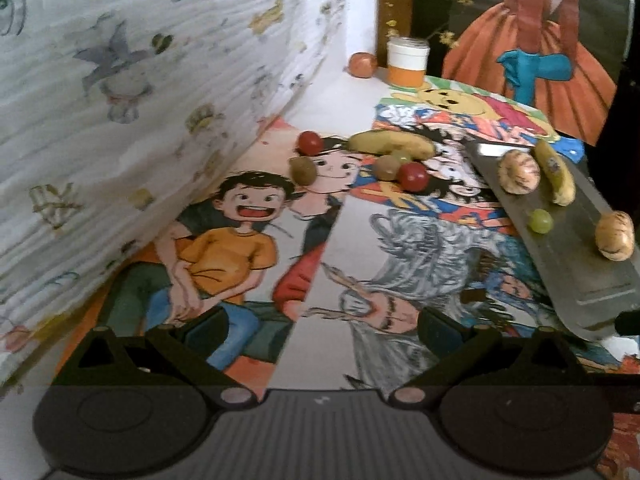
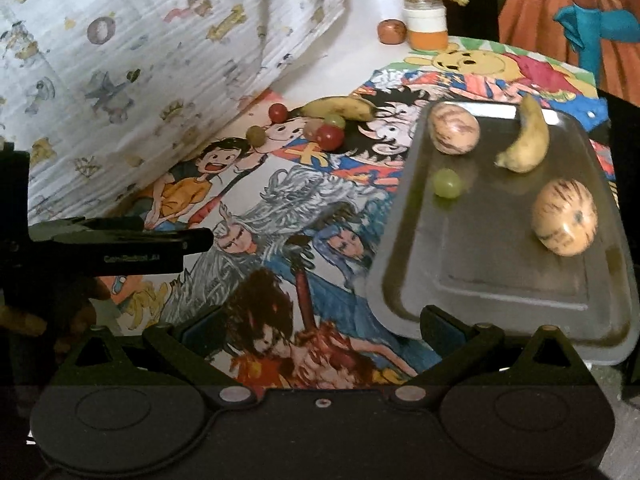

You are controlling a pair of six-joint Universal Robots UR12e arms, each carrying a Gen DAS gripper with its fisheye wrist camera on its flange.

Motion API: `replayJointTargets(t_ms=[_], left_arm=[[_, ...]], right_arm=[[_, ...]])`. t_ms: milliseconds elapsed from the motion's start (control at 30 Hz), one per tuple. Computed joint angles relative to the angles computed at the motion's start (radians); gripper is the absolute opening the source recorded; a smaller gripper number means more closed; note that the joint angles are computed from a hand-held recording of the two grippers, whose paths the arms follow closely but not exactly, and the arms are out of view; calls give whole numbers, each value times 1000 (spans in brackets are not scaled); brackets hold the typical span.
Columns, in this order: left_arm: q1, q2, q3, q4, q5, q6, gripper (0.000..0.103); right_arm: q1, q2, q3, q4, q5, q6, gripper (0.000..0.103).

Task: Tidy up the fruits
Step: 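Withdraw both tools from the tray toward the remaining fruit pile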

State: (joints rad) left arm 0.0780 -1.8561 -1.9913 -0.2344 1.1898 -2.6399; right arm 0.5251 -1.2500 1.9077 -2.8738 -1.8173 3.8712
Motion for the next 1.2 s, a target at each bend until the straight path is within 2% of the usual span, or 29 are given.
replayJointTargets(t_ms=[100, 367, 467, 600, 667, 867, 1033, 1200], left_arm=[[1, -12, 11, 6, 21, -13, 103], [4, -49, 53, 16, 57, -35, 103], [6, -64, 73, 37, 52, -42, 103], [4, -85, 100, 56, 33, -53, 103], [0, -96, 115, 59, 25, -63, 103], [-13, -136, 159, 75, 3, -109, 103], [-32, -178, 202, 78, 14, -127, 103], [-39, -213, 240, 70, -10, -166, 103]], right_arm=[[2, 12, -17, 15, -8, -17, 102], [5, 40, -53, -38, -79, -110, 102], [1, 51, -71, -76, -144, -171, 102], [1, 83, -110, -98, -273, -287, 102], [-8, 99, -124, -101, -304, -331, 102], [-45, 132, -151, -88, -273, -393, 102], [-58, 174, -186, -76, -255, -413, 102], [-71, 206, -209, -93, -236, -415, 102]])
